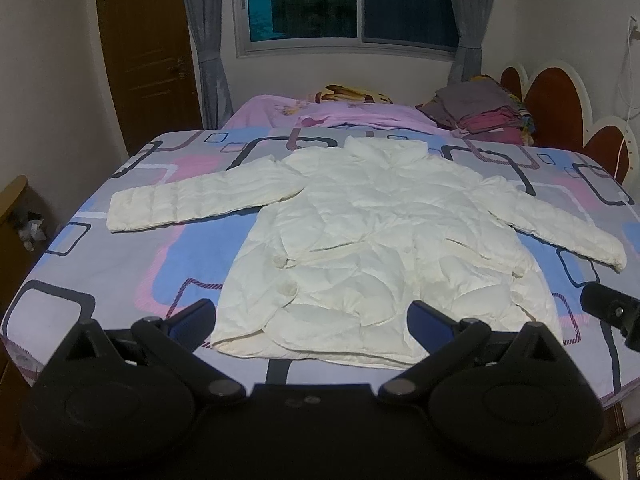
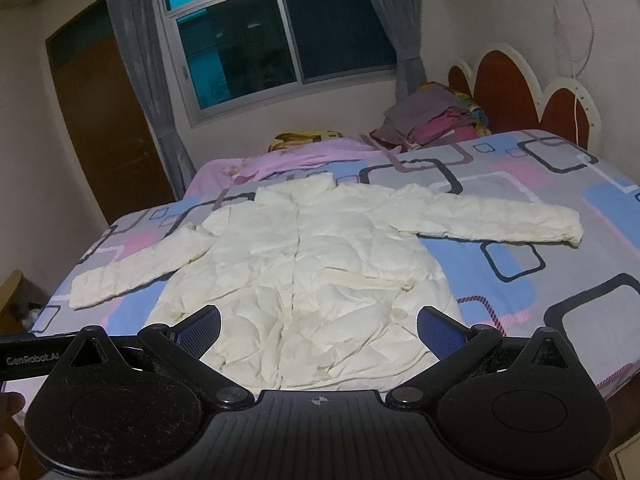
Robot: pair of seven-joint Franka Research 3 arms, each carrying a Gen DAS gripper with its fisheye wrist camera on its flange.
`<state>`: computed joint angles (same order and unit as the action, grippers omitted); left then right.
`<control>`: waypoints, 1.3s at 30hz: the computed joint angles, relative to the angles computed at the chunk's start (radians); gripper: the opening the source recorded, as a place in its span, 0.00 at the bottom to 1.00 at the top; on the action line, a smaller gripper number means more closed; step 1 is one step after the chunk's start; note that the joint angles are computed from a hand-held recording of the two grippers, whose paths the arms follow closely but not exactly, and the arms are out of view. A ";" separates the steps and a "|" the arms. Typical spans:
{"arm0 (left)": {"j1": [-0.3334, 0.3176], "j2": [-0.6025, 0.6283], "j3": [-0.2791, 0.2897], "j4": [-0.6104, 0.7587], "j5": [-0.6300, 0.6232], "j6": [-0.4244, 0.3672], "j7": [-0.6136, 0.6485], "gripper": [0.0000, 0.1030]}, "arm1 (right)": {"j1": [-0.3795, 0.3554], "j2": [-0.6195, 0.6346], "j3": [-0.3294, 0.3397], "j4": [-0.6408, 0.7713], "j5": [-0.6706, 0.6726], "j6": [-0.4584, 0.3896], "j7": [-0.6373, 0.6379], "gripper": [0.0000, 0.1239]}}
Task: Fold large clothes
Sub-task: 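Grasp the cream jacket sleeve cuff with the right gripper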
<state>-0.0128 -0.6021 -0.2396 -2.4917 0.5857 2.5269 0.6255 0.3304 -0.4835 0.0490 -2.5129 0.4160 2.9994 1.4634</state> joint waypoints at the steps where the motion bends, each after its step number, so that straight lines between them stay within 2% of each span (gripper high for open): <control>1: 0.001 0.007 0.002 0.004 0.001 0.004 0.002 0.99 | -0.001 0.005 -0.001 0.004 0.000 0.001 0.001 0.83; 7: 0.009 0.058 0.011 0.031 0.009 0.028 0.014 0.99 | -0.046 0.049 0.028 0.029 -0.028 0.022 0.042 0.83; 16: 0.033 0.202 0.050 0.108 0.023 0.118 0.080 0.99 | -0.191 0.162 0.124 0.098 -0.148 0.095 0.204 0.83; 22: 0.046 0.341 0.095 0.195 -0.005 0.189 0.175 0.99 | -0.455 0.256 0.340 0.184 -0.410 0.108 0.493 0.83; 26: 0.051 0.434 0.129 0.260 -0.053 0.232 0.271 0.99 | -0.721 0.316 0.562 0.264 -0.700 0.099 0.793 0.83; 29: 0.060 0.499 0.141 0.313 -0.078 0.246 0.322 0.99 | -0.845 0.377 0.664 0.337 -0.923 0.067 1.005 0.83; 31: 0.061 0.540 0.148 0.348 -0.107 0.249 0.357 0.99 | -0.879 0.416 0.689 0.380 -1.060 0.042 1.124 0.83; 33: 0.064 0.571 0.151 0.376 -0.113 0.252 0.369 0.99 | -0.877 0.455 0.683 0.417 -1.160 0.019 1.206 0.83; 39: 0.055 0.672 0.156 0.480 -0.126 0.217 0.379 0.99 | -0.802 0.574 0.598 0.520 -1.310 -0.040 1.298 0.83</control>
<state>0.0425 0.0696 -0.0833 -2.0113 0.4597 2.7439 1.0045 -0.4715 0.0905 0.6467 -1.9925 -0.8942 2.9590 2.7616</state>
